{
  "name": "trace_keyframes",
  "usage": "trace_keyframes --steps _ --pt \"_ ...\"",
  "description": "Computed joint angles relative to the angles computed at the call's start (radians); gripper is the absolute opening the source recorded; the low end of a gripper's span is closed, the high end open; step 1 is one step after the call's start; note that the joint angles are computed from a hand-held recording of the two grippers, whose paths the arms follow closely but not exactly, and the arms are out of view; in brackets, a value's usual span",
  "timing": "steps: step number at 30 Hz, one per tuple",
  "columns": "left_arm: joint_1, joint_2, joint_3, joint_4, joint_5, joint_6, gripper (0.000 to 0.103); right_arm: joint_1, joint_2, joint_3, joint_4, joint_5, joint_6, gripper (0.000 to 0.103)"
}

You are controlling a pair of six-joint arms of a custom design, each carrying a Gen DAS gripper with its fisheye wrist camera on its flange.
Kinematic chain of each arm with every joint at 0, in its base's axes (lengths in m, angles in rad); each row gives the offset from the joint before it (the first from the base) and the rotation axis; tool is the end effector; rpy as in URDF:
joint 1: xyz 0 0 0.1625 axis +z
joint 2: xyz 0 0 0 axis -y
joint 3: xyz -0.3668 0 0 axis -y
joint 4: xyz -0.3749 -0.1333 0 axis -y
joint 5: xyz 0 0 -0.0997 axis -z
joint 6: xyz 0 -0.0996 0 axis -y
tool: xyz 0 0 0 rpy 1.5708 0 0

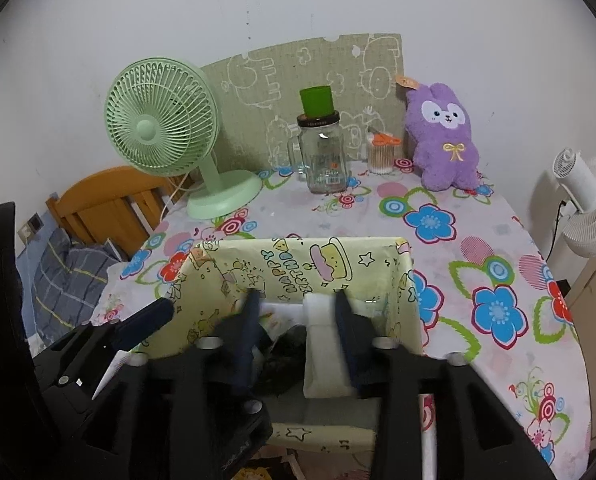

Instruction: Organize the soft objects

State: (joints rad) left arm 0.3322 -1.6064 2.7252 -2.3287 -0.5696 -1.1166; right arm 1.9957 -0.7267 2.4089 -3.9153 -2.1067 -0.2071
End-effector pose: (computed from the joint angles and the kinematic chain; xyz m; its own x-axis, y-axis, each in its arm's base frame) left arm -0.1419 -0.2787 0.1064 -0.7486 -0.0080 -0.6630 0.4826 0.6791 -0.5531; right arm 0.2251 -0.2974 0.0274 -0.8264 -0.2146 0.5205 -0.5058 0.6890 -0.5190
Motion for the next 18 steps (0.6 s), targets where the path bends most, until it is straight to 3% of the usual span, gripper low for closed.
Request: trace_keyframes --steps 8,12,18 --pt "-0.014 -0.021 0.002 0.039 0.002 -0.023 0.089 0.007 0.002 0.000 -0.009 -0.013 -0.005 0.075" --pt "-0.045 -0.060 0.003 0.120 0.003 -0.071 0.095 0.019 -0.003 0.010 -0.028 -0.025 -0.009 0.083" --pt "-0.108 -0.127 0.002 0.266 -0.002 -0.160 0.097 0.049 -0.017 0.026 -0.045 -0.048 -0.002 0.089"
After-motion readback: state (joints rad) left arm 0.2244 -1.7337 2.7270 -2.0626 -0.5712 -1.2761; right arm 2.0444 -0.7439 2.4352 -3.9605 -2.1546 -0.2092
